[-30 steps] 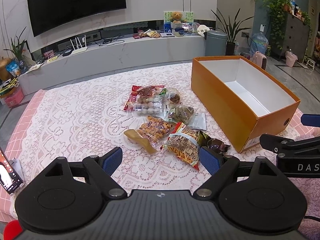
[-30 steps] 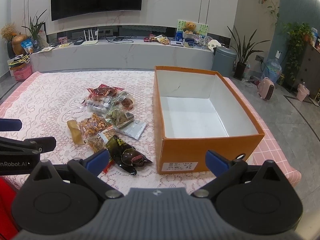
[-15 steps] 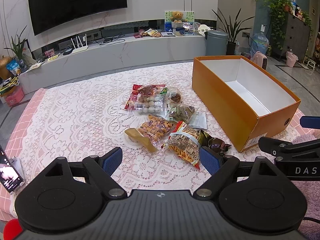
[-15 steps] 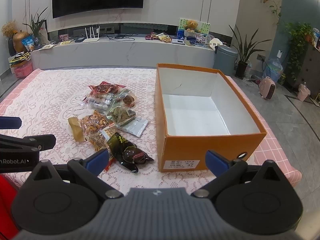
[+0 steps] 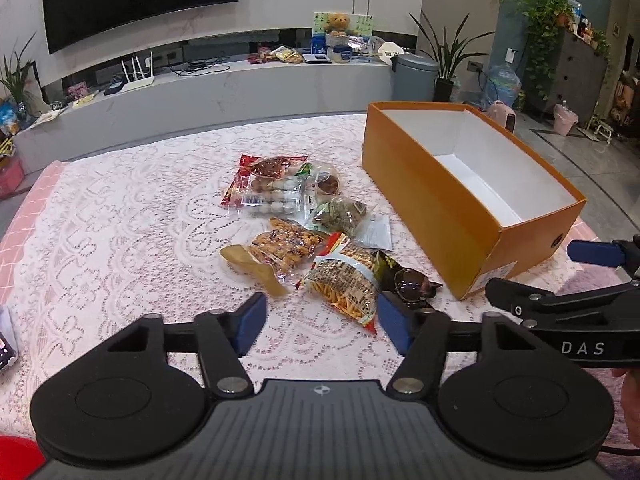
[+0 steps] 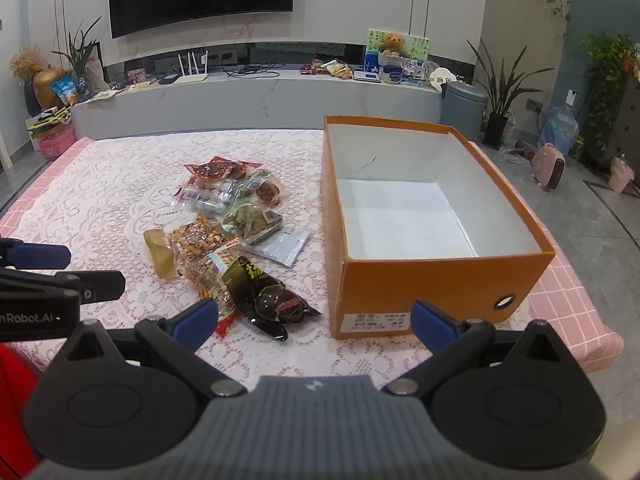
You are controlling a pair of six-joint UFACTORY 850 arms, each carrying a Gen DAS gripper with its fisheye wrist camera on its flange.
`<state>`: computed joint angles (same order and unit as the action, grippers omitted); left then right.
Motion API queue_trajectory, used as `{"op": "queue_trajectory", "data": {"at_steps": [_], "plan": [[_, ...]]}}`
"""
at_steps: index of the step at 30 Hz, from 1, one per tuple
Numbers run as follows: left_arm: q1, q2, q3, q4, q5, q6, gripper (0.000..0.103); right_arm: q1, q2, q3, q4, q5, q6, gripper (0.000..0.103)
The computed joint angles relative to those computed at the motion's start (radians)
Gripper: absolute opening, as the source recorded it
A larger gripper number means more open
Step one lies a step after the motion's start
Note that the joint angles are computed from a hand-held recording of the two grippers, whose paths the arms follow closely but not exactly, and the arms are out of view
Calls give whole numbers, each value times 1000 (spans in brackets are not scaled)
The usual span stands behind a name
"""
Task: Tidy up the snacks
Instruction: 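Reach the right tool to the dark green pouch and grasp it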
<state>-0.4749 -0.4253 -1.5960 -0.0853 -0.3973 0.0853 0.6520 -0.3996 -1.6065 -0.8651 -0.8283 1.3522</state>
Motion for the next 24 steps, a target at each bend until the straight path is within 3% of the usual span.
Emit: {"op": "queue_trajectory", "data": {"at_steps": [4, 10, 13, 15, 17, 19, 21, 24], "plan": [[9, -25, -26, -79, -40, 64, 53, -6, -11, 11, -38, 19, 2, 82], [32, -55, -55, -244, -97, 186, 53, -20, -46, -8, 18, 51, -58, 70], [39, -74, -73, -254, -117, 188, 53, -26, -62, -16, 37, 73, -87, 68], [34, -80, -78, -194, -116, 145, 47, -28, -71, -18, 28, 86, -94, 66], [25, -69, -46, -113, -50, 90, 46, -32, -76, -17, 21, 103, -96, 66], [28, -51, 0, -161, 34, 164, 47, -36, -80, -14, 19, 119, -94, 66], [35, -64, -12, -204, 13, 223, 49, -42, -87, -14, 21, 137, -97, 66], [45, -103, -63, -240, -65, 270, 50, -49, -100, -20, 39, 156, -130, 56]]}}
